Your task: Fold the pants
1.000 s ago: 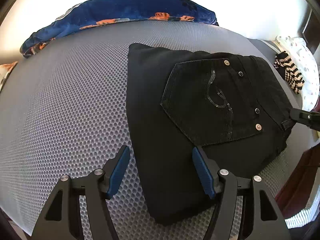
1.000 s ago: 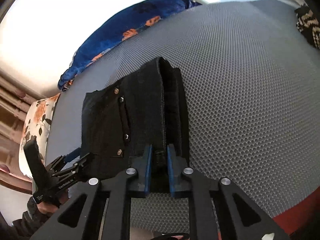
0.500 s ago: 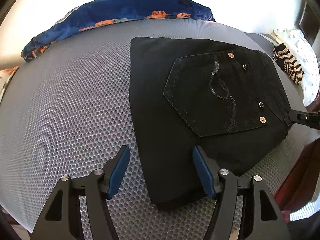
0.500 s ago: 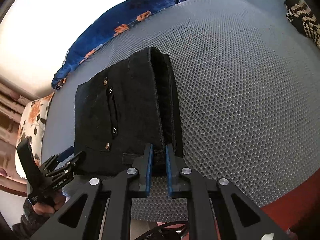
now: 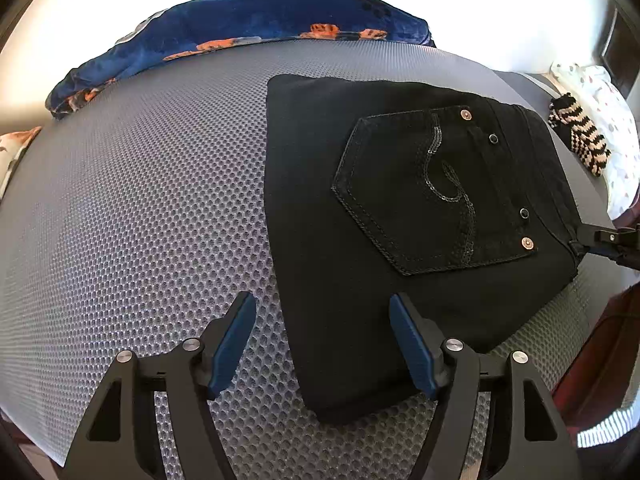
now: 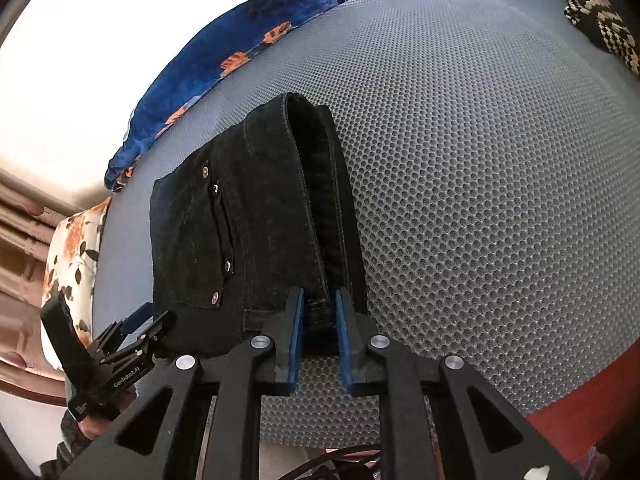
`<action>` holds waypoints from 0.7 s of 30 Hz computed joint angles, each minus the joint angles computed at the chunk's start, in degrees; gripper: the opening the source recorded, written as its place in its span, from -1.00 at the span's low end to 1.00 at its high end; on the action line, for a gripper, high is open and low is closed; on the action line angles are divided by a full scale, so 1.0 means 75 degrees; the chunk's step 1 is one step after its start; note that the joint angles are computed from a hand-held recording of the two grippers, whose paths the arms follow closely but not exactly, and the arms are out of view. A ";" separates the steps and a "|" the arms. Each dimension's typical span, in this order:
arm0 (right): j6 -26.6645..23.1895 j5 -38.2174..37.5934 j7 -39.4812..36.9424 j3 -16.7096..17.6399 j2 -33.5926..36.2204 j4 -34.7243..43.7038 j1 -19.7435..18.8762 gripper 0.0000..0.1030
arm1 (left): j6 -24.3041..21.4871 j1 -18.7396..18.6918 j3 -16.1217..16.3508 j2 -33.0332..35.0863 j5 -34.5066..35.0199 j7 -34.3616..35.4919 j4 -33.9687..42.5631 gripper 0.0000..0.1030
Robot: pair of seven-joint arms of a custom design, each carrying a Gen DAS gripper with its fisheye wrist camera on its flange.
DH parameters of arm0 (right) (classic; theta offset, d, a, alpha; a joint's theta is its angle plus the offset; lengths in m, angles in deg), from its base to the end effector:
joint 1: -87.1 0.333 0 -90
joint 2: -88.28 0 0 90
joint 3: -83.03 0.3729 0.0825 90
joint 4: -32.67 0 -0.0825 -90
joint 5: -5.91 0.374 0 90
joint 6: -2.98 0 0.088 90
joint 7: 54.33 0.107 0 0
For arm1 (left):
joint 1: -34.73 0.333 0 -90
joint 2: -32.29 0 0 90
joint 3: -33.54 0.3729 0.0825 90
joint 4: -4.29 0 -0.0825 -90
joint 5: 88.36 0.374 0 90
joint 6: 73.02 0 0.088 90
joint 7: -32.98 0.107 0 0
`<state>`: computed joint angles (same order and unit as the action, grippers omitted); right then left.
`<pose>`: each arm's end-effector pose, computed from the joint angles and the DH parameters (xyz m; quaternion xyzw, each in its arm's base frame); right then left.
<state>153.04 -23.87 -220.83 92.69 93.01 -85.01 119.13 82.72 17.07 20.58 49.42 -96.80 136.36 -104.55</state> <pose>0.4414 0.4046 0.5114 -0.4069 0.8665 -0.0441 0.2856 0.5854 -0.3224 0.4668 -0.4398 0.8567 -0.2535 0.0909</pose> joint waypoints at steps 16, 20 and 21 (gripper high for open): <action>0.0274 0.0688 -0.0911 -0.0008 -0.0123 -0.0187 -0.0195 -0.33 | -0.0594 0.0786 -0.0541 0.0039 -0.2187 0.1457 0.0466 0.38; 0.0691 0.0673 -0.1046 -0.0060 -0.0181 -0.0348 -0.0291 -0.30 | -0.1178 0.0893 -0.0504 0.0282 -0.2704 0.1456 0.0942 0.38; 0.0851 0.0681 -0.1094 -0.0074 -0.0190 -0.0409 -0.0323 -0.29 | -0.1361 0.0894 -0.0475 0.0378 -0.2746 0.1387 0.1099 0.38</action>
